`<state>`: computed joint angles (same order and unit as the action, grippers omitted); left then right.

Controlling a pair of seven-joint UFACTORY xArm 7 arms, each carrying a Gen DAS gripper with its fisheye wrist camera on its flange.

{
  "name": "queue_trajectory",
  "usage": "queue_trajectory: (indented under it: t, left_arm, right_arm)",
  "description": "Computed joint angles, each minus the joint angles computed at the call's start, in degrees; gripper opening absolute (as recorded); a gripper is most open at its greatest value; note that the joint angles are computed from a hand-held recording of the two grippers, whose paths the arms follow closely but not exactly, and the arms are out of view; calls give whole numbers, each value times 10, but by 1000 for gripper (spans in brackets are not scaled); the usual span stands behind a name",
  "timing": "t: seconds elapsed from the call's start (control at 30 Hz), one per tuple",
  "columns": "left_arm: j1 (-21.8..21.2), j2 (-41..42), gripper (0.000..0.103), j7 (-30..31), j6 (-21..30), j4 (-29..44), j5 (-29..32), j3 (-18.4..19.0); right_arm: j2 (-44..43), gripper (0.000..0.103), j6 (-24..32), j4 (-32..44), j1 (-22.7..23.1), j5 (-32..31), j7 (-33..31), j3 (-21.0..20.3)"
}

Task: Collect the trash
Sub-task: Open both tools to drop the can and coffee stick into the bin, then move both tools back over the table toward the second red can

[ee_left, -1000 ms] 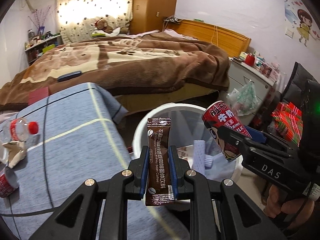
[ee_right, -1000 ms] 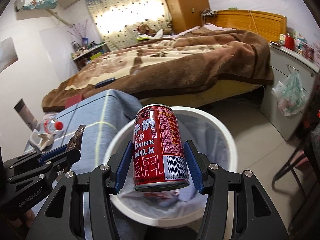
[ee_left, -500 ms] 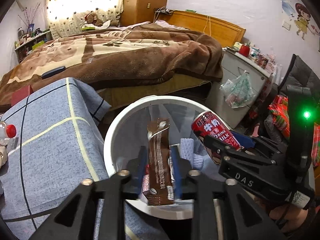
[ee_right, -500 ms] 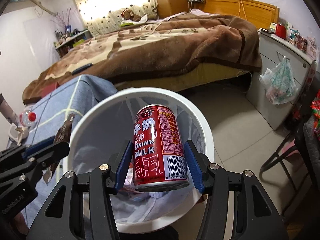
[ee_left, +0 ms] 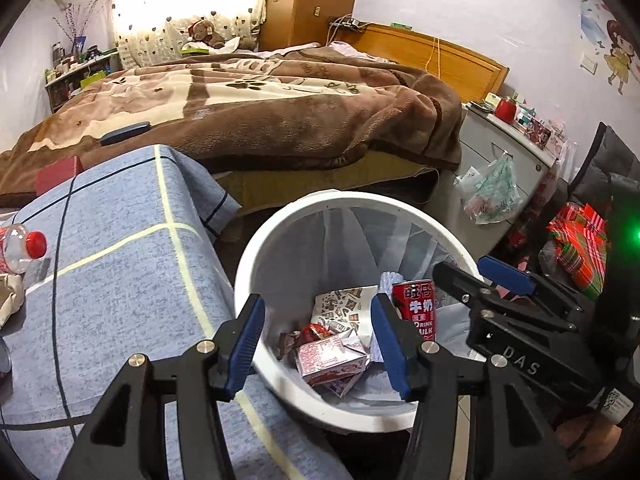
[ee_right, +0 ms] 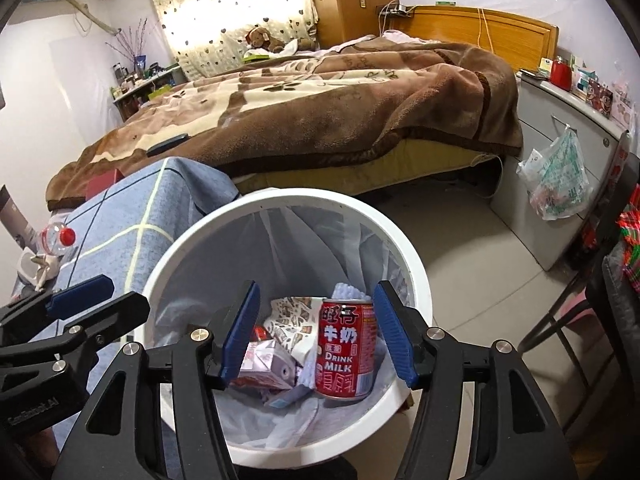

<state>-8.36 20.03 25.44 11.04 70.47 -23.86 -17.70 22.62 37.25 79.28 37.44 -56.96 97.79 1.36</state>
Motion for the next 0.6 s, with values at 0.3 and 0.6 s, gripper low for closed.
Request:
queue_trajectory:
  t: [0.3, 0.6]
  left_arm:
    - [24, -30, 57, 26, -23, -34, -29, -9]
    - [51, -57, 57, 64, -32, -63, -81, -10]
  right_arm:
    - [16, 60, 5, 29, 15, -11, 7, -3]
    - [37, 60, 4, 64, 32, -16, 0, -6]
